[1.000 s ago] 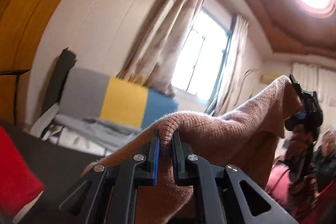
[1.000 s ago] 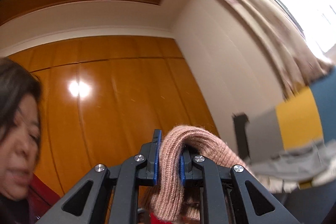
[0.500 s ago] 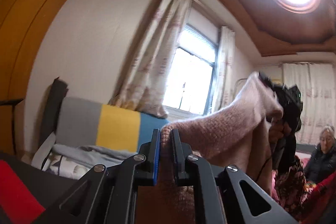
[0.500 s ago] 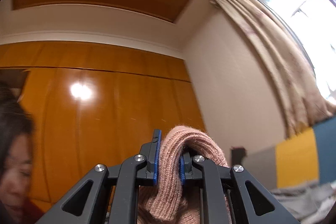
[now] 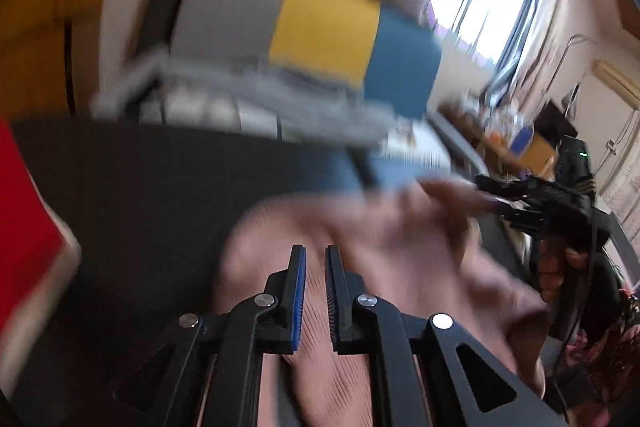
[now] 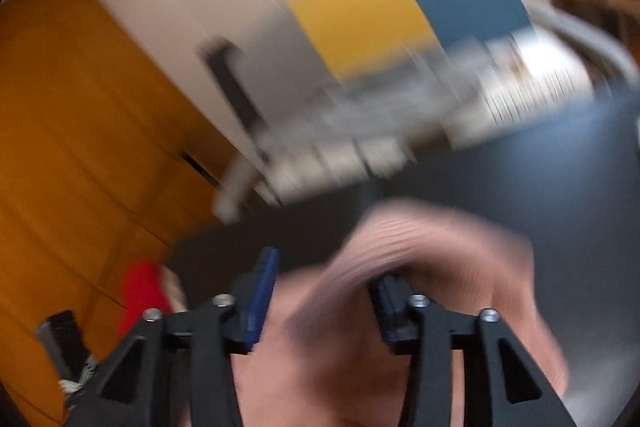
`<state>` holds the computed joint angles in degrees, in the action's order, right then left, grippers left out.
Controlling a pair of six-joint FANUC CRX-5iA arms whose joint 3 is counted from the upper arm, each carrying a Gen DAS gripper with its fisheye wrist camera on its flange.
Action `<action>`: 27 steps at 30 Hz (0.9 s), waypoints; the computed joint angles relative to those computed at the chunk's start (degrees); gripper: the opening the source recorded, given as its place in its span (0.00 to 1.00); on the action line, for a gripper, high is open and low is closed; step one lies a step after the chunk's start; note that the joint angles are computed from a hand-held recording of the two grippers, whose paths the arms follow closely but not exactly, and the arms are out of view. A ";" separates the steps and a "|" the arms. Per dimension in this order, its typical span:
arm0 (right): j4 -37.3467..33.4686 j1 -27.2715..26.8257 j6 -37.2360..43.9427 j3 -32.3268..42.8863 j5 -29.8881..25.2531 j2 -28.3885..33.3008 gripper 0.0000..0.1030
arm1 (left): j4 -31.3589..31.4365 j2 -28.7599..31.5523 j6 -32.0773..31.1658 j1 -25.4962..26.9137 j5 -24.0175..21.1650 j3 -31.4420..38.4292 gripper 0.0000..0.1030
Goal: Fold clothes
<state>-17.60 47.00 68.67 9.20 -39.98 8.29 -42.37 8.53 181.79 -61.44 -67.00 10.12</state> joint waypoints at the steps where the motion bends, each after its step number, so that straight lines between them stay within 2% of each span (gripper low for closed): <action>1: 2.00 0.23 -2.83 -0.52 -1.73 1.23 0.46 | 1.12 1.02 -0.03 0.04 1.53 -0.28 0.08; 4: -0.53 -1.37 -5.44 -8.13 2.04 -3.00 0.46 | 3.39 4.24 -1.02 -0.20 5.38 -0.16 0.09; 6: -4.20 -3.03 -4.58 -13.43 6.24 -8.22 0.49 | 3.60 5.96 -2.93 -0.27 5.29 1.33 0.16; 7: -3.27 -3.15 -5.09 -16.12 8.13 -10.85 0.52 | 3.63 6.85 -3.86 -0.27 5.19 2.10 0.16; 9: 5.09 -2.36 -9.86 -21.49 9.33 -17.12 0.58 | 3.65 8.85 -5.43 0.17 4.59 3.74 0.17; 11: 15.22 -1.01 -15.62 -26.23 7.06 -22.90 0.61 | 5.07 10.44 -7.29 1.41 3.89 5.05 0.18; 14: 20.20 0.94 -16.71 -27.02 -1.97 -27.81 0.65 | 4.36 11.21 -6.96 2.09 3.34 6.21 0.18; 17: 18.74 3.12 -13.47 -27.92 -8.72 -30.23 0.67 | 3.54 12.71 -8.59 1.74 -1.43 8.80 0.19; 19: 15.87 3.96 -10.68 -29.03 -10.40 -30.63 0.68 | 2.97 14.11 -10.64 1.63 -5.49 11.10 0.20; 20: 17.34 5.37 -11.99 -30.09 -11.26 -30.27 0.68 | 2.80 14.47 -10.89 1.71 -7.15 11.67 0.20; 21: 18.82 6.81 -13.38 -31.11 -12.17 -29.79 0.68 | 2.69 14.52 -10.70 1.83 -8.12 11.74 0.20; 23: 24.21 10.23 -16.59 -33.03 -13.71 -27.78 0.69 | 2.77 12.79 -7.75 2.13 -5.96 9.07 0.20; 24: 29.70 12.77 -19.17 -35.69 -12.15 -28.33 0.68 | 2.51 12.32 -7.01 2.01 -5.31 8.32 0.20; 26: 39.19 16.44 -22.56 -40.10 -9.84 -28.97 0.60 | 1.90 12.60 -7.03 1.53 -6.06 8.66 0.20; 27: 39.96 16.33 -23.45 -40.73 -8.43 -29.24 0.40 | 1.58 13.12 -7.53 1.22 -7.06 9.40 0.20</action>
<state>22.35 63.32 45.22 -31.53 -48.40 -20.95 -40.79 21.64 174.26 -60.22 -74.07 19.52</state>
